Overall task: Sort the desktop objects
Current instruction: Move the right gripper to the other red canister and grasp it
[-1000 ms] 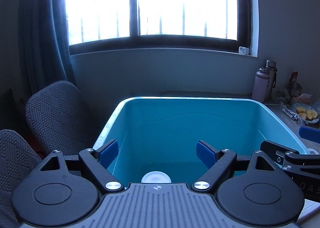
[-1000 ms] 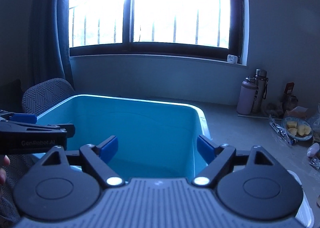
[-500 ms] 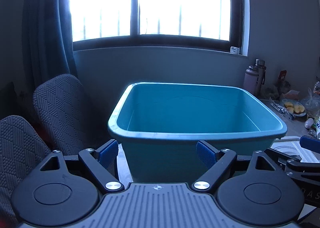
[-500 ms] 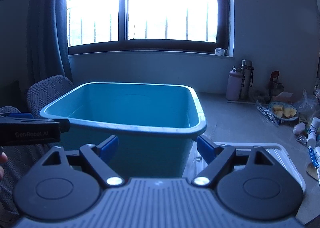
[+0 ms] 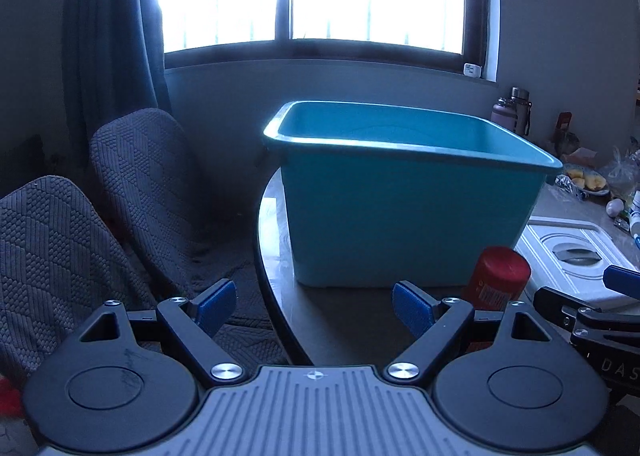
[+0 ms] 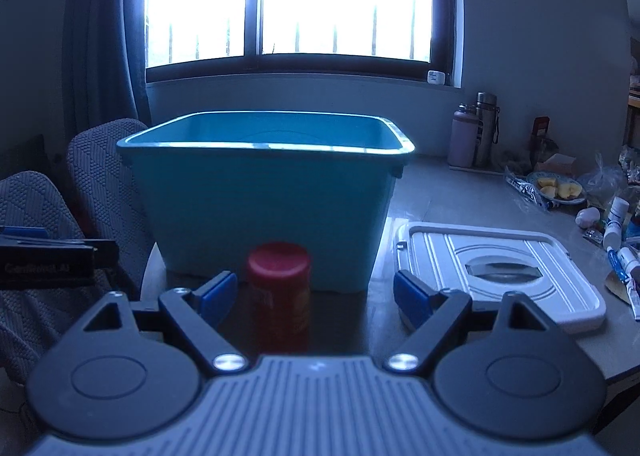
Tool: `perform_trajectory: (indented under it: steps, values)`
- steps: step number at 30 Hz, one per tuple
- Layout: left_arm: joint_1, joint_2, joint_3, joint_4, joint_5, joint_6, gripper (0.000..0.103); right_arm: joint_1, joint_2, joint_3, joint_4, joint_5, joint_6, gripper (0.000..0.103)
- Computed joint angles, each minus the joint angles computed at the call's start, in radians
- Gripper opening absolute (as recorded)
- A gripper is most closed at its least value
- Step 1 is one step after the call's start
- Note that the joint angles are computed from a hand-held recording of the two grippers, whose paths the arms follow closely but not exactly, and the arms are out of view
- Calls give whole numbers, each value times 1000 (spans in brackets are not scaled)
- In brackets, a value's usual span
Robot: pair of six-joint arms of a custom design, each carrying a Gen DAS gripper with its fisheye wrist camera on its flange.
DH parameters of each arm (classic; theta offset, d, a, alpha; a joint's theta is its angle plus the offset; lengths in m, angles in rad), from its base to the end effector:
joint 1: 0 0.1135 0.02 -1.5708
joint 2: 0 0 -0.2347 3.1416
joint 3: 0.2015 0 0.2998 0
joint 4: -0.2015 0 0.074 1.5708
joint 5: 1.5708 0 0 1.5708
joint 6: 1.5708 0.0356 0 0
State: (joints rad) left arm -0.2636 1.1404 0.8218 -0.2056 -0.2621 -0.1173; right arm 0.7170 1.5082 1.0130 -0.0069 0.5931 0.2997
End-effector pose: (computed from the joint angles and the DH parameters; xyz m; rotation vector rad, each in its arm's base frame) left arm 0.3052 -0.0728 0.2375 -0.0057 2.0756 0.0418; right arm 0.3018 0.2367 0.2111 -0.0589 1.9807 0.0412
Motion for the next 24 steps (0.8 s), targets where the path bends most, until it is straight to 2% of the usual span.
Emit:
perform_trajectory:
  steps: [8,14,24]
  values:
    - [18,-84,-113,-6,-7,-11,87,41,18,-69,39,33,60,86]
    - [31,-88,-148,-12,-2,-26,87,39,54,-84,71,23,64,86]
    - [23,35,-83,22,-59,-68,87,-8,168,-16,133,-17,37,86]
